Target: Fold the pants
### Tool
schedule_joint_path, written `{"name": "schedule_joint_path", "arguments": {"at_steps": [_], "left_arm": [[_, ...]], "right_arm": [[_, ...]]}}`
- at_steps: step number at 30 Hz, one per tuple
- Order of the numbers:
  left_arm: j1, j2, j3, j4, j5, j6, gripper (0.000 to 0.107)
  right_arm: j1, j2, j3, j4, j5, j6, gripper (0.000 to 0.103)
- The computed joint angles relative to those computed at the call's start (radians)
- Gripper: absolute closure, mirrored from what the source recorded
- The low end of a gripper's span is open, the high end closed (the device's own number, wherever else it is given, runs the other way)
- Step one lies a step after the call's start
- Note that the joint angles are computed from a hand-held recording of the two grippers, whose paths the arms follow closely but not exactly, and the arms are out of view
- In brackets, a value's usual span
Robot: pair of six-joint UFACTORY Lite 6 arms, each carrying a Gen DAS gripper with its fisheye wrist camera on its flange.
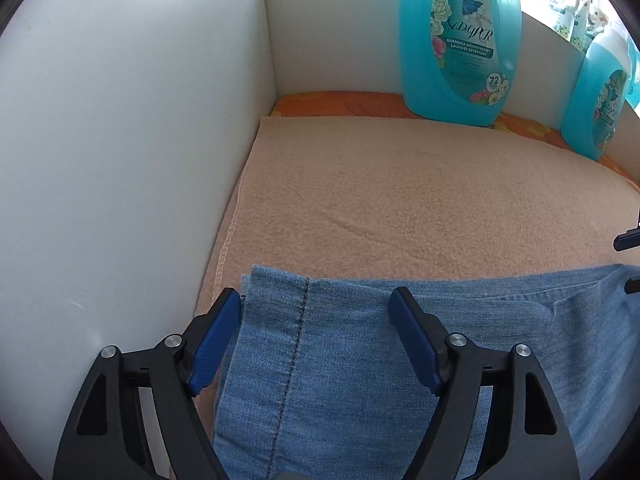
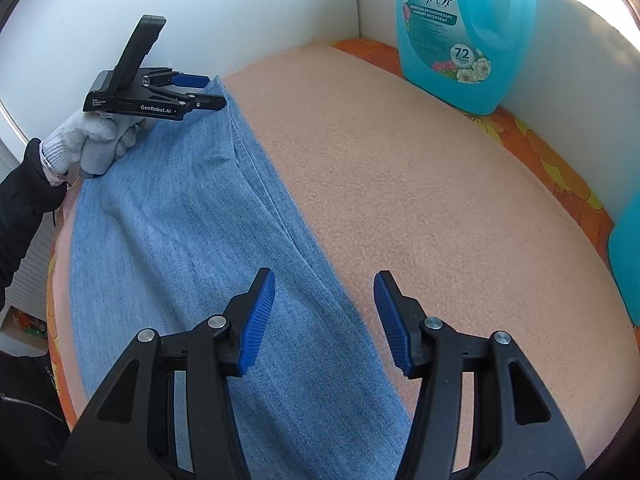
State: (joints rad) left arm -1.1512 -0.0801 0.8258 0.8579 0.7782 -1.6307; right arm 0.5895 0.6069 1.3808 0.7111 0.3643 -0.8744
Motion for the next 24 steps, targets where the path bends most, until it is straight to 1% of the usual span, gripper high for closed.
{"name": "schedule_joint_path", "arguments": {"at_steps": [2,4,5,7,8,9,10,11,12,13,15,17,19,20,22,24], "left_arm": [[0.007,-0.003,-0.014,0.025,-0.023,-0.033,0.03],[-0.004,0.002,-0.012,0.042,-0.018,-0.049,0.031],[-0.01,0.001,-0.011,0.049,-0.023,-0.048,0.038],[-0.034,0.022,0.011,0.061,0.004,-0.047,0.049],[-0.053,0.042,0.031,0.068,0.03,-0.041,0.062],[-0.072,0.069,0.057,0.069,0.062,-0.027,0.072],[-0.093,0.098,0.086,0.071,0.097,-0.018,0.077],[-0.112,0.123,0.11,0.075,0.134,-0.01,0.084],[-0.131,0.141,0.13,0.083,0.16,-0.007,0.097],[-0.145,0.149,0.141,0.079,0.17,-0.004,0.097],[-0.184,0.171,0.165,0.1,0.232,-0.027,0.098],[-0.209,0.172,0.174,0.118,0.278,-0.046,0.098],[-0.202,0.154,0.168,0.115,0.288,-0.04,0.098],[-0.198,0.142,0.161,0.113,0.292,-0.044,0.098],[-0.189,0.108,0.138,0.111,0.277,-0.05,0.098],[-0.193,0.094,0.127,0.118,0.292,-0.065,0.098]], "right_arm": [[-0.01,0.007,0.008,0.007,0.013,-0.008,0.048],[-0.018,0.017,0.017,0.022,0.026,-0.021,0.048],[-0.02,0.026,0.026,0.017,0.033,-0.017,0.048],[-0.017,0.041,0.046,-0.016,0.042,0.009,0.048],[-0.015,0.048,0.059,-0.031,0.046,0.022,0.048],[-0.013,0.057,0.076,-0.042,0.052,0.034,0.048],[-0.012,0.064,0.094,-0.044,0.062,0.04,0.048],[-0.01,0.074,0.118,-0.044,0.078,0.045,0.048],[-0.007,0.095,0.158,-0.049,0.099,0.055,0.048],[-0.003,0.111,0.19,-0.051,0.121,0.058,0.048],[0.01,0.159,0.271,-0.065,0.169,0.07,0.048],[0.039,0.229,0.379,-0.136,0.198,0.14,0.048],[0.066,0.297,0.476,-0.2,0.216,0.205,0.048],[0.076,0.32,0.509,-0.202,0.227,0.208,0.048],[0.099,0.322,0.511,-0.19,0.202,0.187,0.048],[0.12,0.314,0.499,-0.174,0.181,0.144,0.048]]}}
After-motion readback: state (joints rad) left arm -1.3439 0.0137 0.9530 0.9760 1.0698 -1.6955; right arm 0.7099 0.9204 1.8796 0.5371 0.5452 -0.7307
